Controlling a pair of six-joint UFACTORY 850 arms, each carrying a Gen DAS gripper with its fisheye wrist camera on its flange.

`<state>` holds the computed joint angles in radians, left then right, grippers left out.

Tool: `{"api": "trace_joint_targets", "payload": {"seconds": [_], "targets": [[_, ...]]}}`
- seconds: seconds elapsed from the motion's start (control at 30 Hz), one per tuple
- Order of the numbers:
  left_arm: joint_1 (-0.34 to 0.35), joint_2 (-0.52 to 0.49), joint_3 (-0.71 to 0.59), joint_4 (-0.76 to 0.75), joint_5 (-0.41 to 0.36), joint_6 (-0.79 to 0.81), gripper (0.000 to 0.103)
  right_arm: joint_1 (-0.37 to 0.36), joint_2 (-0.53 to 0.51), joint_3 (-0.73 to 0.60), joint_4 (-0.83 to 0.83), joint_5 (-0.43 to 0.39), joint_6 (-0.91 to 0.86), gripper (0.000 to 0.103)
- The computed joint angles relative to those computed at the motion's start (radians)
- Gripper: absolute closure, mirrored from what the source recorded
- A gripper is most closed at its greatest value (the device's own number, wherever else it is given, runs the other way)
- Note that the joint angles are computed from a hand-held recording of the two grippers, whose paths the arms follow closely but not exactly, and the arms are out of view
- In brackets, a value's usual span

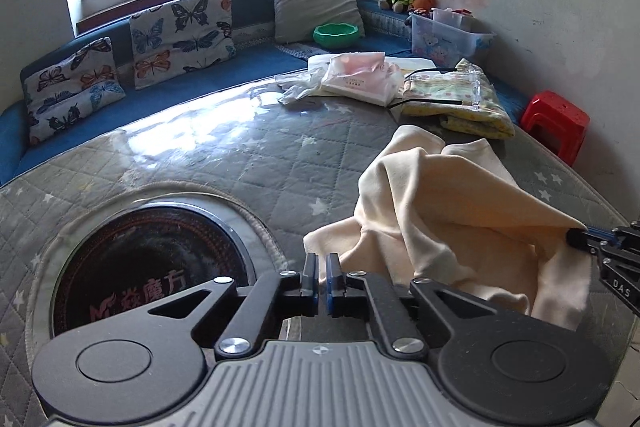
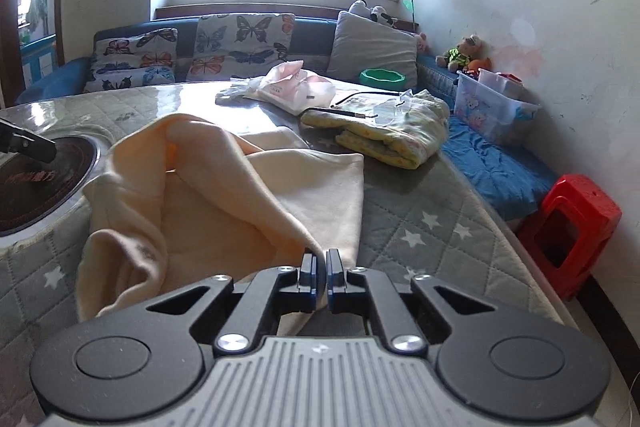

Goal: Fold clothes

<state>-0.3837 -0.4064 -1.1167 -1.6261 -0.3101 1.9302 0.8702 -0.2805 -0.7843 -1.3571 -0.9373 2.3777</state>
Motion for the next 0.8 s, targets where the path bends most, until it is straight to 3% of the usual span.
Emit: {"api": "trace_joint_targets", "payload": {"seconds": [0.13, 0.2, 0.23, 0.3, 0.43, 0.53, 0.7, 0.8], "targets": [[0.000, 0.006, 0.004, 0.004, -0.030, 0.005, 0.081, 0.065, 0.014, 0.008, 0.063, -0.061, -0.016, 0.100], [-0.017, 0.005, 0.001, -0.020, -0.027, 0.033, 0.066, 0.083, 0.020, 0.014, 0.087, -0.067, -0.019, 0.100], [-0.027, 0.003, -0.002, -0.037, -0.023, 0.052, 0.051, 0.098, 0.032, 0.021, 0.104, -0.068, -0.026, 0.100], [-0.050, -0.007, -0.016, -0.083, -0.010, 0.103, 0.046, 0.108, 0.053, 0.035, 0.088, -0.069, -0.023, 0.098], [-0.092, -0.054, -0.074, -0.029, 0.017, 0.062, 0.032, 0.086, 0.061, 0.031, 0.030, -0.060, -0.028, 0.072], [-0.120, -0.092, -0.118, -0.019, 0.066, 0.056, 0.031, 0.044, 0.051, 0.020, -0.040, -0.020, -0.040, 0.065], [-0.135, -0.174, -0.209, 0.252, 0.106, -0.236, 0.033, -0.049, 0.016, -0.008, -0.151, 0.091, -0.044, 0.064], [-0.129, -0.205, -0.242, 0.410, 0.090, -0.397, 0.056, -0.092, -0.022, -0.042, -0.168, 0.137, -0.080, 0.063]]}}
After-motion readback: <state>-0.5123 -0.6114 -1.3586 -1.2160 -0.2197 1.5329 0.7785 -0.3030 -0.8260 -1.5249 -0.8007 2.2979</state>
